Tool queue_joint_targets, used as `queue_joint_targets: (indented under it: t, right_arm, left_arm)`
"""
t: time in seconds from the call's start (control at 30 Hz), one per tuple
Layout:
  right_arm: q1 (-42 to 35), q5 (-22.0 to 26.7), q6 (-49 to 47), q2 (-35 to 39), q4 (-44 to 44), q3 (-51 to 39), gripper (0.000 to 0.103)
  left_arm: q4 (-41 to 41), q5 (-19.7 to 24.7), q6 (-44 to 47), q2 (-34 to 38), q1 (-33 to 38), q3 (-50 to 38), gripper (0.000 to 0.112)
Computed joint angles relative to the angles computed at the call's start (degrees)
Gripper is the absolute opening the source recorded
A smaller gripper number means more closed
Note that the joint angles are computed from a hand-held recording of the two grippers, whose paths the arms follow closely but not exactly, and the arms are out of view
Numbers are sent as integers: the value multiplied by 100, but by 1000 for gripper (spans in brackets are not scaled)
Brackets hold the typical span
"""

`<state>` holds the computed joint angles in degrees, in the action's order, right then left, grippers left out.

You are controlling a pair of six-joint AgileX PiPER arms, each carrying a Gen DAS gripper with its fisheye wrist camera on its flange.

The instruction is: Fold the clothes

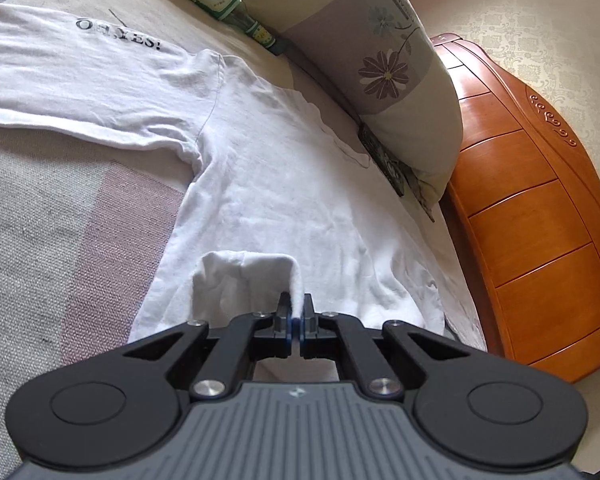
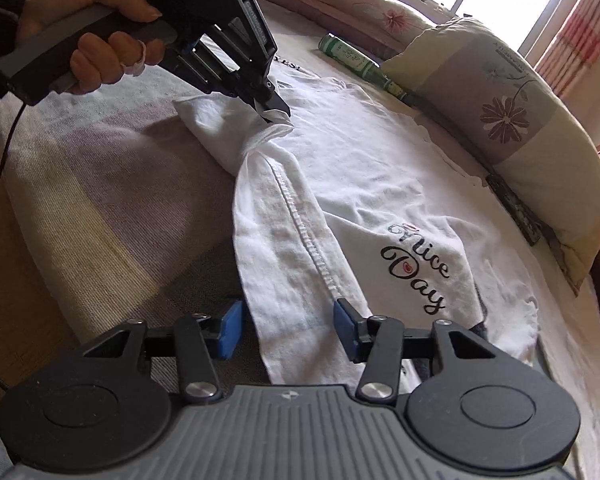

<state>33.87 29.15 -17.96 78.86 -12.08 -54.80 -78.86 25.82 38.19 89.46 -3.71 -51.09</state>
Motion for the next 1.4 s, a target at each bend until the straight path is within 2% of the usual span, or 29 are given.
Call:
queue_joint_targets:
  t: [0.07,0.17,0.27,0.3,0.33,0.37,0.4,0.53,0.63,0.77,0.87,0.93,1.07,1.17,1.2,1.27,1.3,1.33,1.4]
  right_arm:
    - [138,170,158,-78,-621,69,41]
    - [341,192,171,-177,-1091,189,41]
    - [714,-77,1055,-44,-2333,342,41]
    - [774,-149,1317,20,-2659,352,37]
    - [794,-137,1424,80,-2756,313,22]
    - [786,-39,1419,120,-2624,239,9]
    - [720,3,1185,65,-2301,205,4]
    - [412,18,145,-358,-1119,244,4]
    - [134,343,-858,-647,-135,108,4]
    - [-386,1021,-2314,-879,1345,-162,4]
    - [-909,1733,-3221,-837,2418,-403,5]
    - [-1169,2046,-3573,-783,2873,-412,5]
    - [-1597,2540,-3742,-773,3424,-282,12]
    - [-2472,2849,-4040,-976,3950,-222,16]
    - [-2793,2966,-4136,-1022,4121,-226,19]
    - [-3439,3219,-4306,-1076,4445,-264,26]
    - [-3830,3301,-4354,-1040,4615,-293,29]
    - [-4241,3342,-4358,-952,4781,-339,29]
    - [-4876,3312,-4322,-811,5029,-353,29]
  left_arm:
    - [134,-3,-89,-5,-26,1,1]
    - [305,-21,-224,-10,-67,-16,1]
    - [469,-86,-474,-18,-124,-48,1]
    - [542,-106,-576,-61,-141,-37,1]
    - [618,-119,-672,-125,-154,-12,1]
    - [696,-131,-771,-189,-167,12,1]
    - [769,-141,-850,-270,-174,53,1]
    - [1144,28,-1227,-864,-84,395,1]
    - [2083,138,-2097,-1646,-131,751,1]
    - [3451,433,-3504,-2733,-245,1122,1]
    - [4181,759,-4348,-3417,-342,1316,1]
    - [4594,879,-4891,-3718,-506,1442,1]
    - [5002,1400,-5407,-3838,-653,1624,1]
    - [5793,1661,-6215,-4163,-865,1661,1]
    - [5938,1724,-6353,-4330,-836,1656,2]
    - [5796,1763,-6045,-4504,-529,1585,2]
    - [5703,1705,-5836,-4480,-389,1538,6]
    - [5650,1597,-5662,-4398,-300,1489,14]
    - [5468,1386,-5288,-4167,-112,1388,23]
